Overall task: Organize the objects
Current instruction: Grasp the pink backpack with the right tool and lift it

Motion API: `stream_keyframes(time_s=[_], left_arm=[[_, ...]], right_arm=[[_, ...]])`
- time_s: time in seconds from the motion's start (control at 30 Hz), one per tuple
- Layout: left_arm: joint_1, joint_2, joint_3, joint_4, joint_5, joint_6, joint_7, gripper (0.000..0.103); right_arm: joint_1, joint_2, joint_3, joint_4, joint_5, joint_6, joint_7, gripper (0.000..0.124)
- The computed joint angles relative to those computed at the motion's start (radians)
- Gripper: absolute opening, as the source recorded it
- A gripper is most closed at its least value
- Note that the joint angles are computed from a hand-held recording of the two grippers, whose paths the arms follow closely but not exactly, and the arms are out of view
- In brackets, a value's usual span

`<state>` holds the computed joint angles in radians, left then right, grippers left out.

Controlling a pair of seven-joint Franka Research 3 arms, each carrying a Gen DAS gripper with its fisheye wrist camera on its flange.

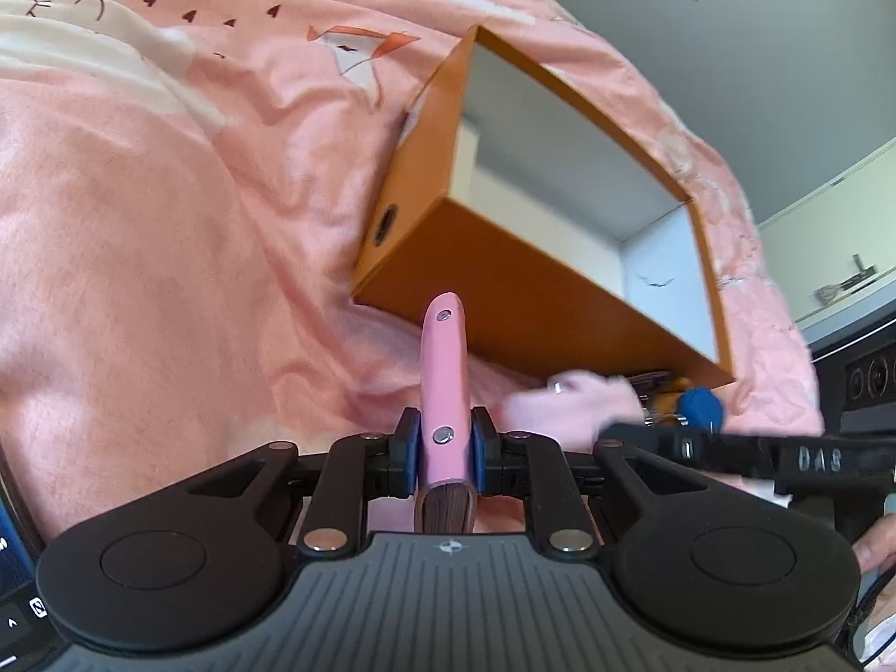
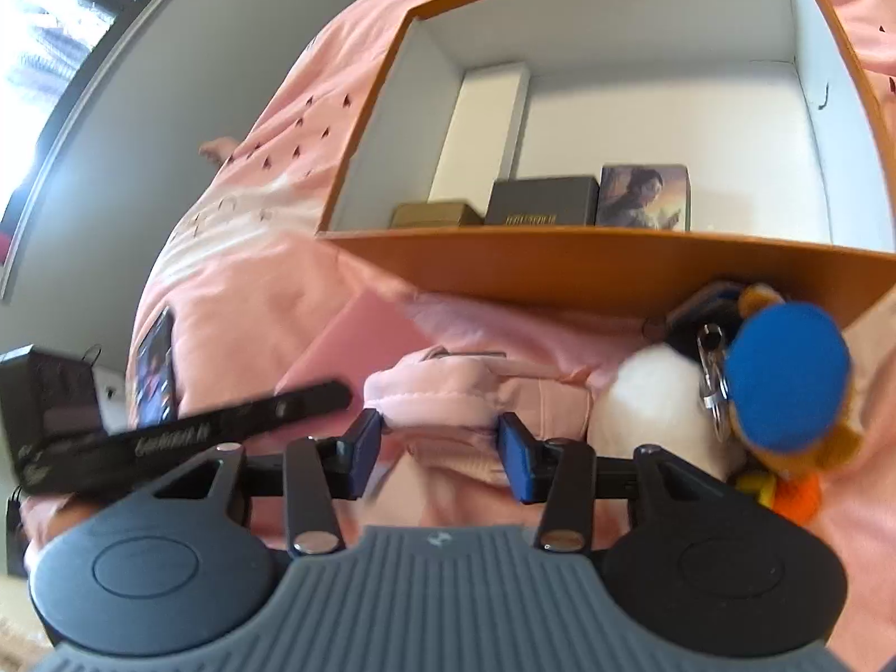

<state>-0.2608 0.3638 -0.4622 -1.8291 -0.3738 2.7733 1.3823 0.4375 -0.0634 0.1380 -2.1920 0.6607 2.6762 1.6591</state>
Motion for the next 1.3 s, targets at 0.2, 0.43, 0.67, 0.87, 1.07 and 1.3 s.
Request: stream_keyframes(time_s=[0.2,0.43,0.67,0.87,1.07,1.3], left_arm=[[0.004,-0.003,0.001,-0.006,-0.005,0.012,-0.008,0.020],[0.012,-0.010,-0.009,-0.008,-0.016,0.023,0.008,0.020],[0.005,-0.027,-0.003,-0.014,-0.014,0.034,0.005,0.020],[-0.005,-0.049,0.003,-0.022,0.007,0.053,0.001,0.020],[0.033,-0.064,-0.061,-0.019,-0.098,0.092,0.116,0.020],[0.075,-0.016,-0.144,0.068,-0.279,0.136,0.299,0.020]], right_arm=[[0.014,0.034,0.019,-0.041,-0.062,0.228,0.006,0.060],[0.010,0.034,0.017,-0.055,-0.194,0.197,-0.075,0.064],[0.005,0.111,0.020,-0.029,-0.393,0.228,-0.061,0.055],[0.012,0.085,0.005,-0.065,-0.480,0.253,0.008,0.022],[-0.004,-0.020,0.017,-0.128,-0.486,0.263,0.082,0.018],[-0.011,-0.137,-0.001,-0.169,-0.342,0.304,0.047,0.017]])
